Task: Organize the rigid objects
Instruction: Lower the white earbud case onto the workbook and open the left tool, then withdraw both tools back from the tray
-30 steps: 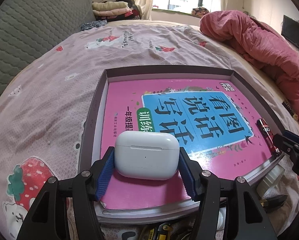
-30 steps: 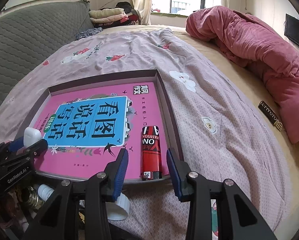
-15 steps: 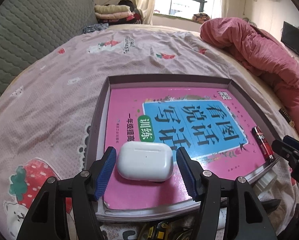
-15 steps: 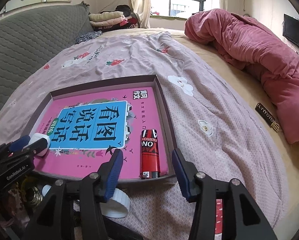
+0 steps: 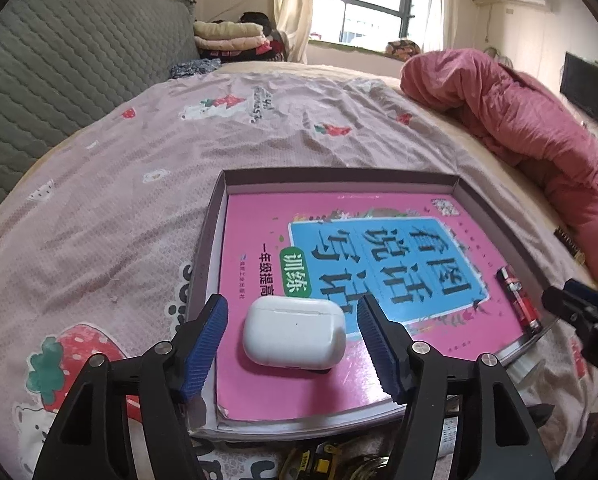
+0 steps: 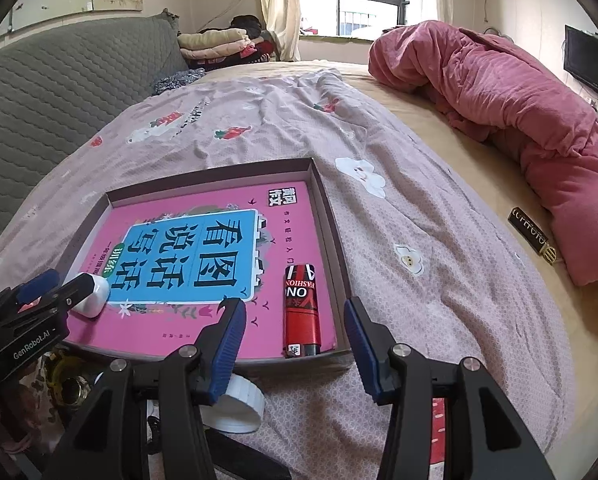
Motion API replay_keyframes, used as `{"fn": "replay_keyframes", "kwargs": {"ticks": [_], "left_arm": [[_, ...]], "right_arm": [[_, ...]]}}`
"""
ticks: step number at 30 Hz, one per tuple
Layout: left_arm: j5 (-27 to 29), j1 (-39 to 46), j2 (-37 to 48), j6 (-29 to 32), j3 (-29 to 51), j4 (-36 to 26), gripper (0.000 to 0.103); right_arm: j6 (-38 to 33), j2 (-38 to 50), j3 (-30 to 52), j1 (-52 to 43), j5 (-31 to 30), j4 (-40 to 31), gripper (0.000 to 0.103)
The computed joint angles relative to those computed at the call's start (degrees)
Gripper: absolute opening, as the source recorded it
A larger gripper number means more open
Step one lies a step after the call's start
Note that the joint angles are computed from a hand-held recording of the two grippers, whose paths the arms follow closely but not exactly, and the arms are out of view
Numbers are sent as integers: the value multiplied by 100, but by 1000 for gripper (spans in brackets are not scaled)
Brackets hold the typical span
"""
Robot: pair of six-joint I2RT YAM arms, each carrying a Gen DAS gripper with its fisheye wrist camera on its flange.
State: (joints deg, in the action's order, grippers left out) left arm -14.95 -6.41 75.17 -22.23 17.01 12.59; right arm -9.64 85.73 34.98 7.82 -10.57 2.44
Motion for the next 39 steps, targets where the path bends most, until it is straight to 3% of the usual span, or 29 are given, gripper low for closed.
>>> {"fn": "replay_keyframes", "kwargs": {"ticks": [13,23,32,39], "left_arm": [[-184,-83,-736,26,-261,-121,74],[-482,-289,-1561,-48,-483,-648,74],[-564,-324,-1757,-90,-567,-866,74],[-668,-439,-2479,-240,-640,-1496,74]], "right_arm": [[115,-358,-108,-27,-125,65,51],[187,-576,-138,21,-184,-178,51],[320,-733,-87,-48,-222,-418,51],[290,-951,-172,-78,-330,-525,51]]}}
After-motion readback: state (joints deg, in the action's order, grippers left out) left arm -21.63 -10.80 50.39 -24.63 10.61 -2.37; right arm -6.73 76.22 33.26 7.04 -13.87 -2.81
